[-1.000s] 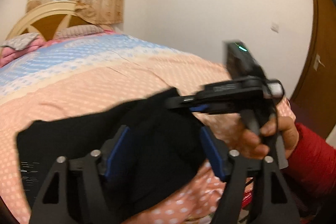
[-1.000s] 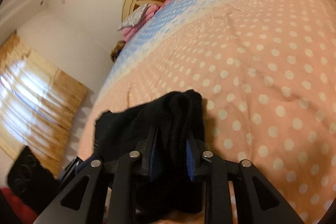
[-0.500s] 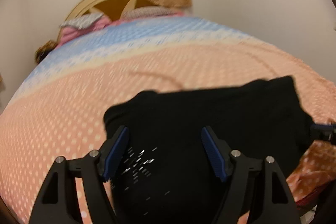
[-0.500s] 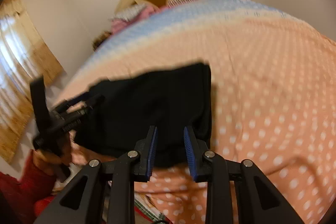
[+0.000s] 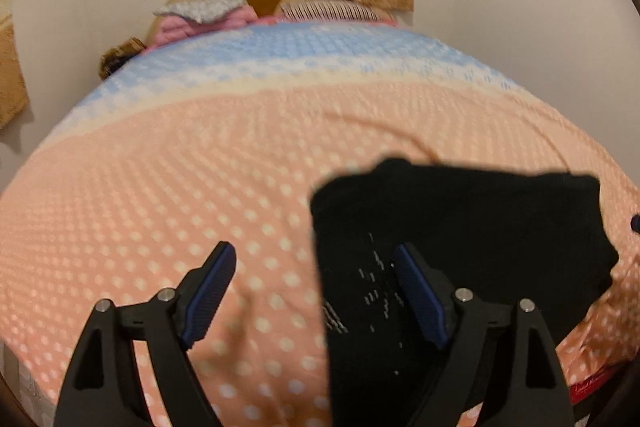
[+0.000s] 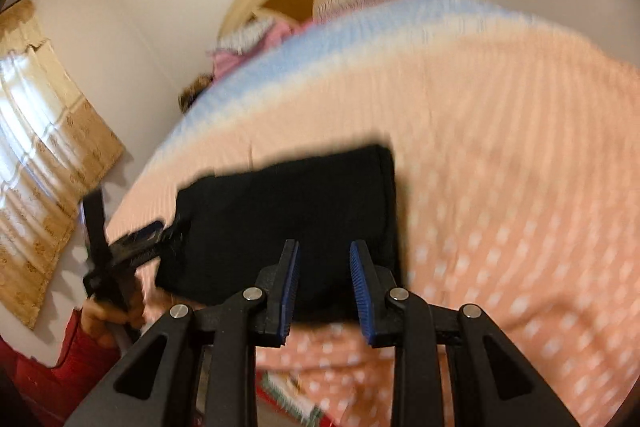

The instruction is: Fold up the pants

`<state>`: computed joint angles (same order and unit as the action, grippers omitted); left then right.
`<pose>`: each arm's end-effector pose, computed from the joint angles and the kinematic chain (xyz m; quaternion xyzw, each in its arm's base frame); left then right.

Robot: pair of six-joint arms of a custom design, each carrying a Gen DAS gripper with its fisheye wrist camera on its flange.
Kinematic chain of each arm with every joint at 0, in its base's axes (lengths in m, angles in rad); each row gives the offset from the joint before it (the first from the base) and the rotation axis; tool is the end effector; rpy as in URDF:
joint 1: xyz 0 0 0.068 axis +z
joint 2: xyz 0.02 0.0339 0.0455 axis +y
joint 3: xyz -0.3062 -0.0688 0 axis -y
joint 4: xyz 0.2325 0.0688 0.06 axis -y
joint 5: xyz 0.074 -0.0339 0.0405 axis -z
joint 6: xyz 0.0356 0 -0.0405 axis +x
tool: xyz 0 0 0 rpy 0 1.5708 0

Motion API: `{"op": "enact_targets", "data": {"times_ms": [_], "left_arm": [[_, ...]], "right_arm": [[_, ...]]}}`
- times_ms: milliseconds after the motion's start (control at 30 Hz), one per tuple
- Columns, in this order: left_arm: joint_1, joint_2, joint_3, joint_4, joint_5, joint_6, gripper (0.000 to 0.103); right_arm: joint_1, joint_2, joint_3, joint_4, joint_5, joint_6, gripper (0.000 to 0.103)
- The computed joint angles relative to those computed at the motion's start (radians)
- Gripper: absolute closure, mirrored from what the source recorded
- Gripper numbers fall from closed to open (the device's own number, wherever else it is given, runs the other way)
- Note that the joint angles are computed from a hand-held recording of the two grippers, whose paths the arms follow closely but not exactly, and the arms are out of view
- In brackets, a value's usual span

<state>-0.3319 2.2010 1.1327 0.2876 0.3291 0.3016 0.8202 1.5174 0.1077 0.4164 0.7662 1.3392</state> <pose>0.4137 -0.1547 0.1102 0.3435 0.8456 -0.1569 0.3773 0.1235 0.0962 0.1159 0.3310 0.8320 0.0639 0.4405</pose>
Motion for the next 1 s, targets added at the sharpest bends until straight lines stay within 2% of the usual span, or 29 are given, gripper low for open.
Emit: {"op": "enact_targets", "data": {"times_ms": [33, 100, 133, 167, 233, 267, 333, 400, 567, 667, 733, 800, 867, 933, 1000], "left_arm": [[-0.001, -0.015, -0.003, 0.008, 0.003, -0.005, 0.018], [-0.013, -0.030, 0.011, 0.022, 0.002, -0.023, 0.018], [-0.023, -0.022, 0.034, 0.019, 0.000, -0.029, 0.018], [-0.036, -0.014, 0.056, 0.012, -0.009, -0.032, 0.018], [-0.070, 0.019, 0.105, 0.002, -0.047, -0.043, 0.018], [-0.093, 0.052, 0.147, -0.018, -0.097, -0.047, 0.018], [-0.121, 0.125, 0.261, -0.125, -0.182, -0.048, 0.018], [-0.122, 0.186, 0.355, -0.235, -0.201, -0.059, 0.018], [-0.076, 0.218, 0.438, -0.344, -0.102, -0.078, 0.016], [-0.011, 0.178, 0.412, -0.329, -0.014, -0.097, 0.016], [0.028, 0.167, 0.396, -0.319, 0.001, -0.106, 0.016], [0.071, 0.173, 0.382, -0.325, 0.035, -0.131, 0.016], [0.093, 0.186, 0.374, -0.352, 0.092, -0.156, 0.017], [0.113, 0.185, 0.334, -0.364, 0.158, -0.171, 0.017], [0.105, 0.174, 0.270, -0.347, 0.158, -0.148, 0.018]], "right_arm": [[-0.030, -0.035, 0.016, -0.051, 0.014, -0.033, 0.075], [-0.113, -0.044, 0.032, -0.054, -0.004, -0.118, 0.075], [-0.172, -0.025, 0.023, 0.012, -0.034, -0.181, 0.075], [-0.263, 0.026, 0.007, 0.141, -0.099, -0.277, 0.075], [-0.371, 0.123, 0.022, 0.254, -0.191, -0.381, 0.075], [-0.416, 0.174, 0.050, 0.260, -0.230, -0.410, 0.075], [-0.486, 0.310, 0.109, 0.286, -0.300, -0.432, 0.075], [-0.493, 0.371, 0.111, 0.347, -0.280, -0.429, 0.075], [-0.475, 0.393, 0.106, 0.369, -0.248, -0.420, 0.075], [-0.469, 0.330, 0.133, 0.264, -0.238, -0.405, 0.075], [-0.394, 0.286, 0.145, 0.209, -0.132, -0.330, 0.075], [-0.320, 0.243, 0.178, 0.180, -0.065, -0.374, 0.075], [-0.301, 0.243, 0.258, 0.122, -0.095, -0.454, 0.075], [-0.309, 0.298, 0.359, 0.119, -0.199, -0.554, 0.075], [-0.332, 0.378, 0.470, 0.127, -0.325, -0.621, 0.075]]}}
